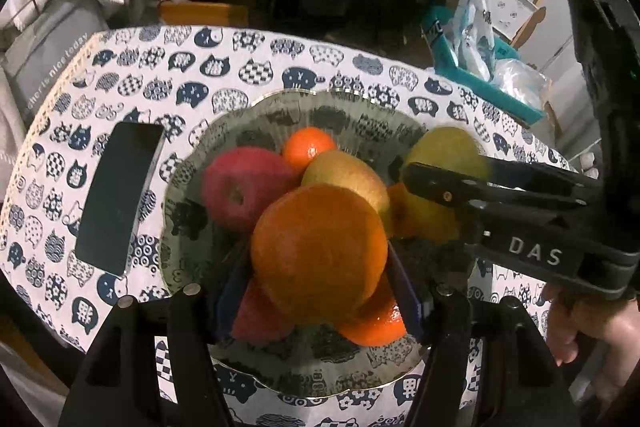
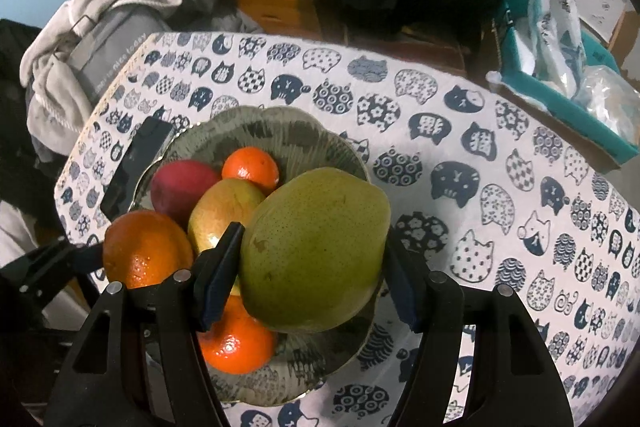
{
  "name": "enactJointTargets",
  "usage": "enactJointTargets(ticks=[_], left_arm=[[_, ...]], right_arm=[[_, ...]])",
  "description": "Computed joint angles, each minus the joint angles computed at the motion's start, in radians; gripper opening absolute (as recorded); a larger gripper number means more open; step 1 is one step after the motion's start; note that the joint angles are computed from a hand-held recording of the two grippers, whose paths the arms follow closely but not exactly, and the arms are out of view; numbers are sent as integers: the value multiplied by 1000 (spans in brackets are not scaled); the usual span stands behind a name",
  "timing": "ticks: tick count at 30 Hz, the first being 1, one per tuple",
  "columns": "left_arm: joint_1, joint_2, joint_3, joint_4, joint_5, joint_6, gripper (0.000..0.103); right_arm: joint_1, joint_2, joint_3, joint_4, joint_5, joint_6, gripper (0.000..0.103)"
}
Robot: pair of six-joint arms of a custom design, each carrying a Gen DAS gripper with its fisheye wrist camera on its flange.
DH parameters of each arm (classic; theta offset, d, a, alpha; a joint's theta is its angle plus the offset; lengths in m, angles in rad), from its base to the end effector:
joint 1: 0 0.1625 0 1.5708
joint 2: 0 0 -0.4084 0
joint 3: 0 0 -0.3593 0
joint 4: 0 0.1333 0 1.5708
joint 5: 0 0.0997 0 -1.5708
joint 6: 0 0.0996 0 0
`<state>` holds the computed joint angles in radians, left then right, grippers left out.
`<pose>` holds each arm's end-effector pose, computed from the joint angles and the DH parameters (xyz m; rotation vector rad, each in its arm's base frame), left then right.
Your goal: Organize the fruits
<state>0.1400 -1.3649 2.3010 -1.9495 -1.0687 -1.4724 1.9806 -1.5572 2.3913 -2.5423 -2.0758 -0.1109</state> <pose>-0.3064 -0.2262 0.1461 0.1304 2.4840 -0.5473 0.2206 -0.2941 0.2320 0.6364 -2.5714 0.2820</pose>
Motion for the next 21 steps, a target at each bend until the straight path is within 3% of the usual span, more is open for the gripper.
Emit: enactJointTargets(ticks=[10, 21], left_arm=[[-9, 4, -17, 4, -7, 9, 73], [-55, -10, -63, 86, 37, -25, 78]], right_arm=[[37, -8, -25, -9, 12, -12, 71], [48, -93, -24, 28, 29, 5, 71]])
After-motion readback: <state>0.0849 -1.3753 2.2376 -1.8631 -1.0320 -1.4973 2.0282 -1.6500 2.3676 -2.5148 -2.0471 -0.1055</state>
